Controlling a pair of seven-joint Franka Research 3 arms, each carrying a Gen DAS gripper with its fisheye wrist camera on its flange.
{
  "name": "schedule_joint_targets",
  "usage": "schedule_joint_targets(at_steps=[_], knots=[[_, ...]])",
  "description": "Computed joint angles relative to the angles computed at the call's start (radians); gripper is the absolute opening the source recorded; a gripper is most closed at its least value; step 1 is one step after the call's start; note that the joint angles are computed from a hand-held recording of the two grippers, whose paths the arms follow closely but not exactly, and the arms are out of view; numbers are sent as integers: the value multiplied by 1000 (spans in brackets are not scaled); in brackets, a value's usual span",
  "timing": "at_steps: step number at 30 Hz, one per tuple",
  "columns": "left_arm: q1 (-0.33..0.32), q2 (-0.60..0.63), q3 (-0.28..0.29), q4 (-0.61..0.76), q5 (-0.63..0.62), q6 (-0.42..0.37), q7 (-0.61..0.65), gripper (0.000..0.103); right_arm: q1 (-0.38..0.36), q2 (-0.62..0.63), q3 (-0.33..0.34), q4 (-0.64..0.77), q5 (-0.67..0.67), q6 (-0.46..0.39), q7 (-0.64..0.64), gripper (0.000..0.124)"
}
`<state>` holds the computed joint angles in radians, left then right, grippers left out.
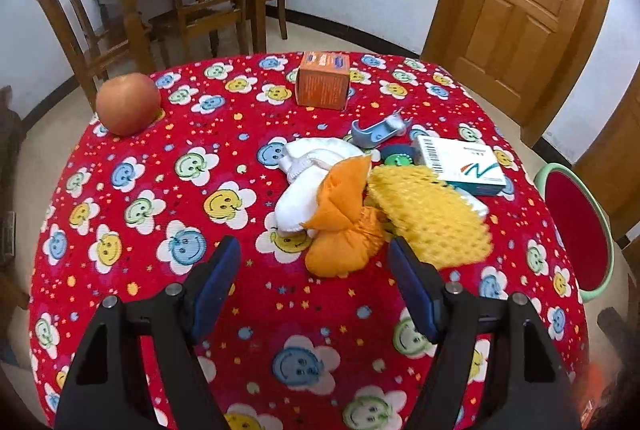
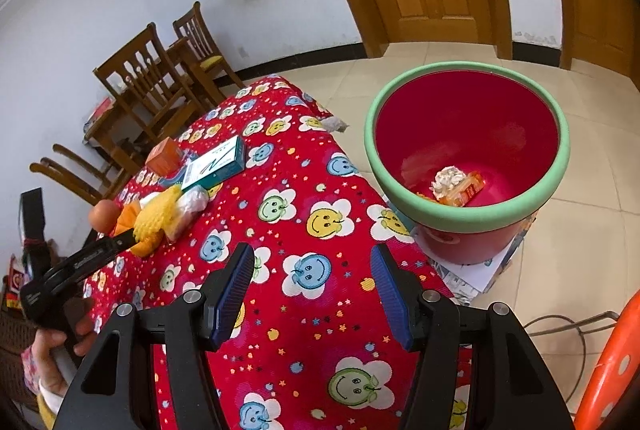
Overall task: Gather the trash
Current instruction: 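Grasp the orange mesh bag with the left gripper while the right gripper grasps the yellow foam net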
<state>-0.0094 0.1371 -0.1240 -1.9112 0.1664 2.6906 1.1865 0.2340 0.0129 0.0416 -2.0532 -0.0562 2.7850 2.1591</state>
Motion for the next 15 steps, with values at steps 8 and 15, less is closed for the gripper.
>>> schedule_joint_targets(at_steps=[8, 15], knots=[[35, 40, -32, 19, -148, -2, 107, 60, 4, 10, 0, 10, 7, -6, -10, 62], [41, 6, -46, -27, -262, 38, 223, 30, 12, 27, 4, 33, 64, -23, -60, 62]])
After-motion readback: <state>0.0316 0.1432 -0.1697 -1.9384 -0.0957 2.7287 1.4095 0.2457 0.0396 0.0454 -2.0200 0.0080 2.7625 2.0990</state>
